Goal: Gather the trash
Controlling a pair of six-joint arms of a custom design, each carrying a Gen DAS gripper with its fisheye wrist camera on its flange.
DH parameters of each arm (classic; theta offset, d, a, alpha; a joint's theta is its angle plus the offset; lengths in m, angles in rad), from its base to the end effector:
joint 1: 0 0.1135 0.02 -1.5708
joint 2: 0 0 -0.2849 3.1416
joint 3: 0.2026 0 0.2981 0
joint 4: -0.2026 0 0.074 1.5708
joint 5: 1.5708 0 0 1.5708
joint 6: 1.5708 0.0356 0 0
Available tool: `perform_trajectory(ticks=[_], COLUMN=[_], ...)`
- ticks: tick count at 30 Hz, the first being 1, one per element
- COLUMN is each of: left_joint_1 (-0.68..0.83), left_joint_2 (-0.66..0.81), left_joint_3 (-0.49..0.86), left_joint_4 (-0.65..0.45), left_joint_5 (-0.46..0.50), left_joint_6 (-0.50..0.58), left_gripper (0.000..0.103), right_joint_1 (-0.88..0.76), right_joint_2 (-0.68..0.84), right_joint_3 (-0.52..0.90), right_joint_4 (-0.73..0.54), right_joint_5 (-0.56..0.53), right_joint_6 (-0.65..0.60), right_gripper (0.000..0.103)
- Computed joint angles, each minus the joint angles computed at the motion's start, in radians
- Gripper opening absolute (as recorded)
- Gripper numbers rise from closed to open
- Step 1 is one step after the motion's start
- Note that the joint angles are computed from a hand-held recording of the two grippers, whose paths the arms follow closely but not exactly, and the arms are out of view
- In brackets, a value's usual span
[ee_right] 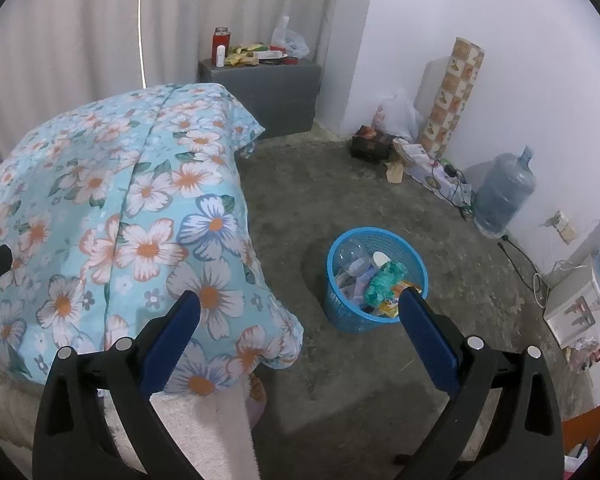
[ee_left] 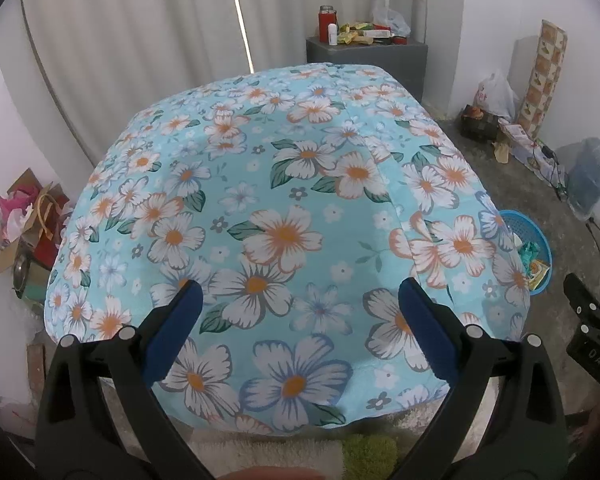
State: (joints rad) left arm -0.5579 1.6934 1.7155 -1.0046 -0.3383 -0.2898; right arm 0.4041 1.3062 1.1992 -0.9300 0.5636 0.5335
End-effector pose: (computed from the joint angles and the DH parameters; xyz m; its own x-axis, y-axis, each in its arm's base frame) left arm 0.3500 -0.2045 0.3732 -0.7744 0.1655 -0.6107 0.1272 0.9862 0.1060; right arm 0.2789 0.0986 0.3273 -0.7235 0.1582 -0.6720 0.3316 0.9334 -0.1372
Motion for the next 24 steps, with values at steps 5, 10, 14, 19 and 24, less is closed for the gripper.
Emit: perform_trajectory(ticks=[5,10,14,19,24], left_joint_1=[-0.002,-0.009,-0.018,-0.023,-0.028], left_joint_2=[-0.002,-0.002,0.005,0.009,0.014], left_joint_3=[0.001,0.009,0.020,0.026,0.034], left_joint_4=[-0.002,-0.009,-0.019,-0.017,-0.021], left_joint_5=[0.001,0.001,0.004,0.009,0.007], left_joint_6=[-0.003,-0.007,-0.016,-0.016,-0.019], left_gripper=[0.094,0.094,0.094,0.094,0.094], right_joint_1=[0.006,0.005,0.005,0.004,0.000], right_joint_2=[-0.005,-0.014,-0.013,-0.016,-0.020], right_joint_3=[0.005,0.009,0.009,0.007,0.004], right_joint_4=[-0.002,-0.006,-0.007,-0.005,-0.003], right_joint_5=[0.006,0.008,0.009,0.007,0.004], right_joint_6=[-0.001,-0.008,-0.006,-0.008,-0.013], right_gripper=[0.096,0.096,0.096,0.096,0.096])
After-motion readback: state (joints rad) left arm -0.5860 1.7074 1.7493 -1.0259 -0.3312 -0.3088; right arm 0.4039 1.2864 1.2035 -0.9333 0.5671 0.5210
